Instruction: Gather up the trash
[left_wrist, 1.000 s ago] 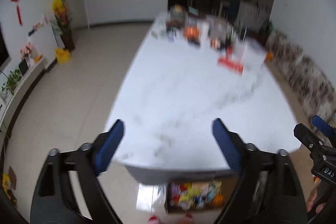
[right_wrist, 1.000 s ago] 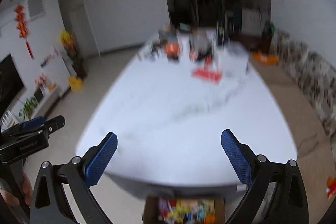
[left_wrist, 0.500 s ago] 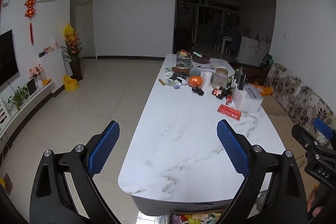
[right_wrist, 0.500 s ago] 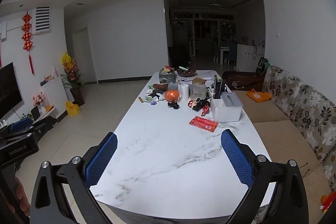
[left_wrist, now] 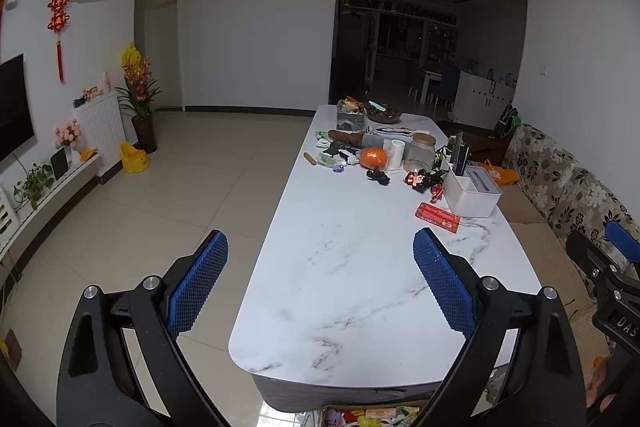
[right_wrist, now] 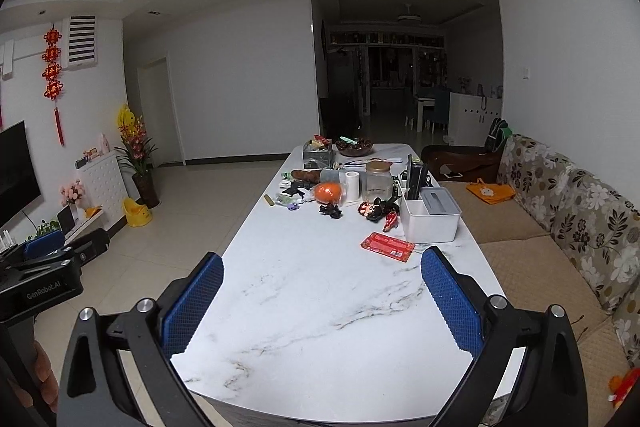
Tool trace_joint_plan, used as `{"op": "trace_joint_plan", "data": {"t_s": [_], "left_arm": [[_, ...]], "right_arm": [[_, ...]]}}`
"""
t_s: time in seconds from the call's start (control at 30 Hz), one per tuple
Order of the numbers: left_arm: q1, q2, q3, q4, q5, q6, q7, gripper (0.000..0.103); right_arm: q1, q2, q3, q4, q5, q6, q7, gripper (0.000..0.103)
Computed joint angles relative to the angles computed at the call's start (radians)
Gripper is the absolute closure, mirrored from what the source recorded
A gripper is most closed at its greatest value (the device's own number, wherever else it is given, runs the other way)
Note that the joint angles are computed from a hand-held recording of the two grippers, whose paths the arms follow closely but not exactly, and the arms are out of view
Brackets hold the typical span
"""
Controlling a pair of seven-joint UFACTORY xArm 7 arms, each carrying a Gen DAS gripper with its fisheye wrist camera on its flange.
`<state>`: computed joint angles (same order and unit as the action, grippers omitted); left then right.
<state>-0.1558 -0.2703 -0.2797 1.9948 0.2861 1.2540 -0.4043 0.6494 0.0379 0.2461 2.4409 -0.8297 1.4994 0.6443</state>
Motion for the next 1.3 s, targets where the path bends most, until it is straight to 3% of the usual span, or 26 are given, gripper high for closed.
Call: {"op": "trace_joint_plan", "data": {"t_s": [0.4,0.9,1.07,1.3], "left_arm": [[-0.001,-0.002,0.023,-0.003,-0.029,0.001,0.021,0.011],[0.004,-0.002,0.025,0.006,-0.037,0.006,0.045,0.011],[0.004,0.0,0.029,0.01,-0.042,0.008,0.054,0.011],[0.004,0.011,0.025,0.024,-0.04,0.016,0.058,0.011]], "right_arm": [[0.039,0.015,-0.009,0.03,-0.03,0.029,0.001,0.005],[0.004,-0.006,0.018,-0.001,-0.021,0.017,0.01,0.005],[0.033,0.012,0.005,0.025,-0.04,0.029,0.012,0.005],[0.143,0.093,-0.044,0.155,-0.097,0.082,-0.004,0.005]]}}
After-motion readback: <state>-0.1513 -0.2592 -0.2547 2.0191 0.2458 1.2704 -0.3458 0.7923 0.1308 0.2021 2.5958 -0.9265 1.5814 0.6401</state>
